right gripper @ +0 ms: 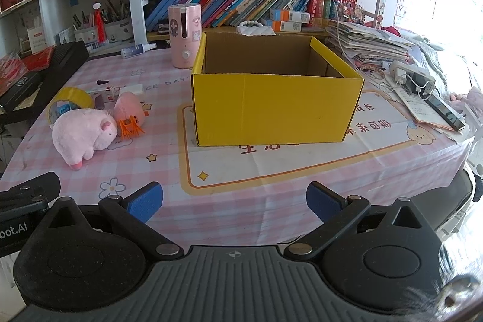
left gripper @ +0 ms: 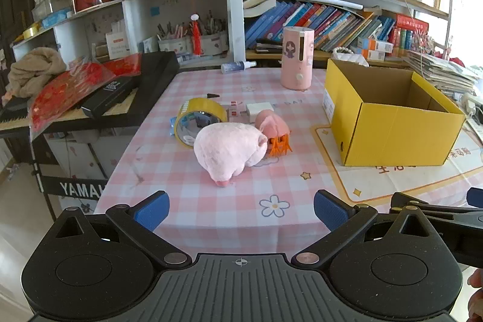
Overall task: Organize objects
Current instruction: 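Move both tools toward the pink plush pig and pink plush chick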
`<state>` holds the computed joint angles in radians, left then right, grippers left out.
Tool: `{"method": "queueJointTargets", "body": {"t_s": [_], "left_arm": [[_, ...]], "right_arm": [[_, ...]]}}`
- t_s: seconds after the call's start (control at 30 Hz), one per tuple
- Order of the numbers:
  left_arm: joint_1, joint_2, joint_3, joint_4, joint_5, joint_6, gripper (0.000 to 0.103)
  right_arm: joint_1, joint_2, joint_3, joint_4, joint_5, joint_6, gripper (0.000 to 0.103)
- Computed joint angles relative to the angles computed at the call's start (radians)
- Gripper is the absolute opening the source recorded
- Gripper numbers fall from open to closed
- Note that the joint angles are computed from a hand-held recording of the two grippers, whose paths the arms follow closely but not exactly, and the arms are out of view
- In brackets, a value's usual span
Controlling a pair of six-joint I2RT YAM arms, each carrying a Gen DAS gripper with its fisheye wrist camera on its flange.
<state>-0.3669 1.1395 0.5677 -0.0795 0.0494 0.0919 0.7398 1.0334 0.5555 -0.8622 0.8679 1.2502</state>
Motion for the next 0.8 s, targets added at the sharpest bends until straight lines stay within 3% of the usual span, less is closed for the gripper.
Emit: {"method": "queueJointTargets", "body": {"t_s": [0.8], "left_arm": [[0.077,0.066,0.032,0.028,0.089,0.016,0.103]], "right_arm": [[-0.015,0.094,0.058,0.023,0.013,-0.019,0.103]]}}
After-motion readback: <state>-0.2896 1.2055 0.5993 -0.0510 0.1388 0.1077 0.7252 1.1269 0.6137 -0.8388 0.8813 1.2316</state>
